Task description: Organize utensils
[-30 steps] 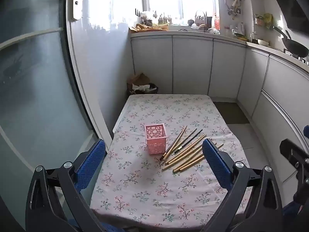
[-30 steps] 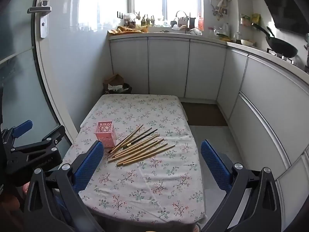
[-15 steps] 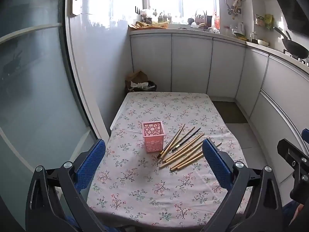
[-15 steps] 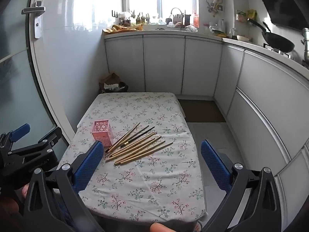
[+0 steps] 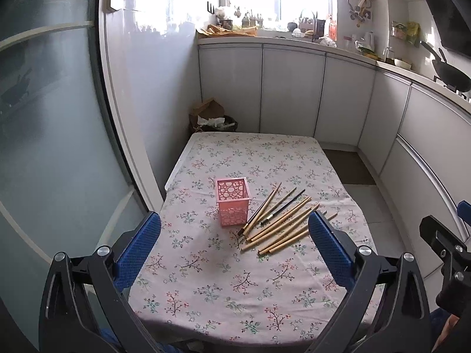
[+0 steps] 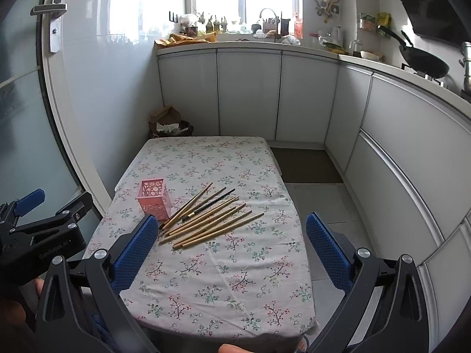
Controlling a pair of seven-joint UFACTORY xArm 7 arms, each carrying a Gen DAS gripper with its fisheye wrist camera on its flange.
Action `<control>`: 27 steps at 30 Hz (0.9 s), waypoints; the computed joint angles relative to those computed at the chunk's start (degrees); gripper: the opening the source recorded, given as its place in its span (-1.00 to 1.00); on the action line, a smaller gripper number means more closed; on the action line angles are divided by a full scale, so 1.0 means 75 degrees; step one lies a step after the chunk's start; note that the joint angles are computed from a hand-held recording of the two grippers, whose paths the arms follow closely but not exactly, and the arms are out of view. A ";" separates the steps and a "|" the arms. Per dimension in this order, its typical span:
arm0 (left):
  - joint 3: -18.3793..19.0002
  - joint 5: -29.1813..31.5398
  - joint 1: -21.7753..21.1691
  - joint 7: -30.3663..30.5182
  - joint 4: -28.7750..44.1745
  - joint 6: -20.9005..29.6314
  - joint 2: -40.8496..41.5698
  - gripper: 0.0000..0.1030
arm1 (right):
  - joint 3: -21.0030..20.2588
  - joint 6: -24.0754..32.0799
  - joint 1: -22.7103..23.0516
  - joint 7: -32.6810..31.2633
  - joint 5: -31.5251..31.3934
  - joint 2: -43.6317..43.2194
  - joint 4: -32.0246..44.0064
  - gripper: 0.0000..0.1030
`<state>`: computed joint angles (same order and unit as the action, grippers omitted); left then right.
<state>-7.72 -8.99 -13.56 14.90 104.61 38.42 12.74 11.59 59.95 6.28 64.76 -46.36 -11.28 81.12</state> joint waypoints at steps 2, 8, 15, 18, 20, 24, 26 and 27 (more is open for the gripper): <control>-0.0009 0.0005 -0.0008 0.0024 0.0021 0.0025 0.0012 0.87 | 0.0016 0.0036 0.0009 0.0009 -0.0015 0.0029 0.0023 0.90; -0.0017 -0.0040 -0.0010 0.0066 0.0038 0.0053 0.0013 0.87 | -0.0012 0.0155 0.0079 0.0041 -0.0040 0.0126 0.0150 0.90; -0.0008 0.0007 -0.0038 0.0038 0.0031 0.0083 0.0004 0.87 | -0.0093 0.0079 0.0087 -0.0026 0.0093 0.0140 0.0116 0.90; -0.0014 0.0006 -0.0041 0.0022 0.0202 0.0235 0.0095 0.87 | -0.0089 0.0068 0.0069 -0.0010 0.0073 0.0158 0.0122 0.90; -0.0001 0.0040 -0.0054 -0.0015 0.0194 0.0229 0.0093 0.87 | -0.0109 0.0051 0.0073 -0.0028 0.0117 0.0188 0.0137 0.90; 0.0001 0.0056 -0.0052 -0.0033 0.0328 0.0311 0.0177 0.87 | -0.0159 -0.0020 0.0073 -0.0057 0.0259 0.0206 0.0119 0.90; -0.0004 0.0042 -0.0047 -0.0022 0.0335 0.0321 0.0186 0.87 | -0.0166 -0.0005 0.0071 -0.0064 0.0293 0.0236 0.0147 0.90; -0.0004 0.0042 -0.0047 -0.0022 0.0335 0.0321 0.0186 0.87 | -0.0165 0.0002 0.0075 -0.0058 0.0295 0.0245 0.0146 0.90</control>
